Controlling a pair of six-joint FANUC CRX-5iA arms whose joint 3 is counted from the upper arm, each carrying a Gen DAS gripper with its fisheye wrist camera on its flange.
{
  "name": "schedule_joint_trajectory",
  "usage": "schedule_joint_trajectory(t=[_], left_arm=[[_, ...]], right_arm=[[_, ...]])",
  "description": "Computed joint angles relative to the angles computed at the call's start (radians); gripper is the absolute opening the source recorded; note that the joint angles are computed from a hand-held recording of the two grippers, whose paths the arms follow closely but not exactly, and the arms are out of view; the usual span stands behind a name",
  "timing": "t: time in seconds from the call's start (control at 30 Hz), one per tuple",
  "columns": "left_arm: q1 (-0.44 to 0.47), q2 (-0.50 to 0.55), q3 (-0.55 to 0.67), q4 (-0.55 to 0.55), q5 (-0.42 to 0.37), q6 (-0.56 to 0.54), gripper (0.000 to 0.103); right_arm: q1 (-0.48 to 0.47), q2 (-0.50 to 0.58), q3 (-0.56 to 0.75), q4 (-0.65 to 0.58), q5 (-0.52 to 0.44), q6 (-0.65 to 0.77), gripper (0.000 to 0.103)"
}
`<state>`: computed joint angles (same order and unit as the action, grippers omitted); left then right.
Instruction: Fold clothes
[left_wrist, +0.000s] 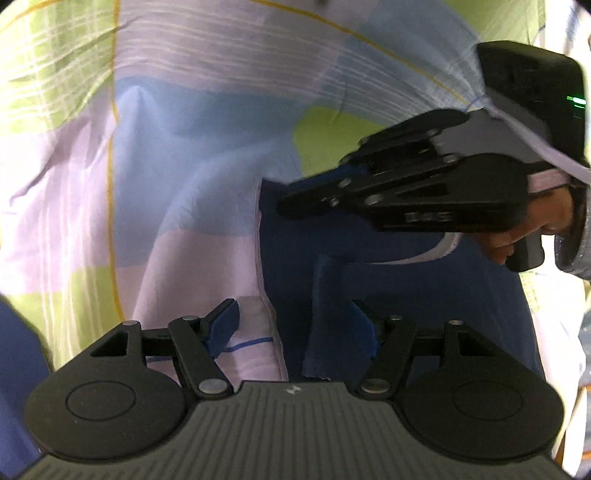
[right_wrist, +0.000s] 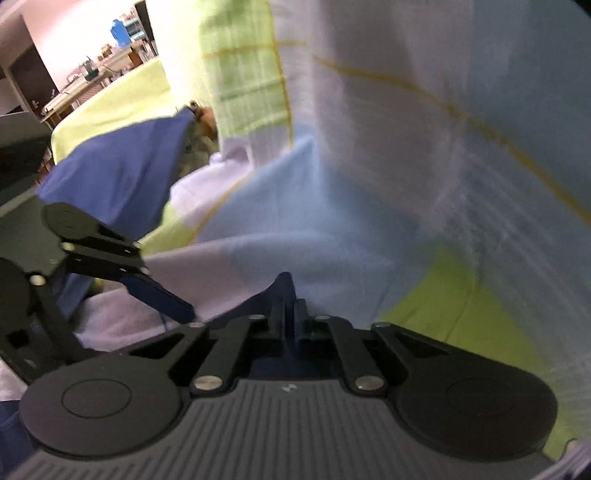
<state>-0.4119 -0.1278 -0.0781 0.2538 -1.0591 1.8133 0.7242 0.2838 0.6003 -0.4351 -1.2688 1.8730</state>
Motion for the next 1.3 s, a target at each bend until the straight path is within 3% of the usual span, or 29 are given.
schedule_joint_trajectory(t=[0.17,0.2,0.23,0.27,0.3,0.37,0.4,0.43,0.47,0.6,0.67,0.87,1.03,1.07,1.13,1.17,1.3], left_arm=[[0.034,0.014,-0.045,0.150,0.047,-0.144,0.066],[0.036,0.012,-0.058,0.172,0.058,-0.166,0.056],[0.042,0.016,-0.079,0.219,0.076,-0.217,0.033],[0.046,0.021,-0.096,0.260,0.090,-0.262,0.017],[0.046,0.023,-0.097,0.263,0.087,-0.269,0.007],[0.050,0.022,-0.106,0.277,0.081,-0.294,0.007],[0.054,0.018,-0.114,0.287,0.079,-0.311,0.007],[0.061,0.011,-0.126,0.302,0.080,-0.324,0.007],[0.067,0.005,-0.135,0.315,0.080,-0.336,0.007],[0.076,0.022,-0.114,0.303,0.057,-0.358,0.012],[0.074,0.027,-0.108,0.288,0.051,-0.342,0.014],[0.072,0.046,-0.110,0.292,0.091,-0.326,0.016],[0.094,0.035,-0.167,0.379,0.129,-0.400,0.016],[0.094,0.032,-0.174,0.388,0.140,-0.414,0.012],[0.087,0.017,-0.168,0.362,0.151,-0.428,0.007],[0.080,0.010,-0.163,0.342,0.160,-0.437,0.006],[0.051,-0.022,-0.129,0.255,0.166,-0.439,0.005]], right_arm=[[-0.028,-0.116,-0.089,-0.072,0.080,0.069,0.004],[-0.030,-0.130,-0.100,-0.076,0.086,0.081,0.004],[-0.031,-0.143,-0.110,-0.079,0.090,0.086,0.004],[-0.028,-0.154,-0.121,-0.066,0.095,0.061,0.004],[-0.022,-0.164,-0.131,-0.043,0.101,0.019,0.006],[-0.010,-0.204,-0.176,0.029,0.134,-0.070,0.018],[-0.007,-0.233,-0.210,0.077,0.155,-0.121,0.039],[-0.006,-0.265,-0.248,0.131,0.176,-0.177,0.051],[-0.019,-0.303,-0.289,0.177,0.185,-0.231,0.052],[-0.146,-0.402,-0.384,0.286,0.087,-0.410,0.052],[-0.212,-0.417,-0.400,0.281,0.037,-0.423,0.052],[-0.417,-0.395,-0.405,0.032,-0.031,-0.359,0.052],[-0.522,-0.368,-0.430,-0.159,0.000,-0.315,0.050],[-0.553,-0.360,-0.431,-0.220,0.000,-0.301,0.045],[-0.596,-0.348,-0.429,-0.318,-0.009,-0.269,0.014],[-0.576,-0.354,-0.431,-0.303,-0.003,-0.239,0.009],[-0.499,-0.440,-0.471,-0.208,0.083,-0.169,0.008]])
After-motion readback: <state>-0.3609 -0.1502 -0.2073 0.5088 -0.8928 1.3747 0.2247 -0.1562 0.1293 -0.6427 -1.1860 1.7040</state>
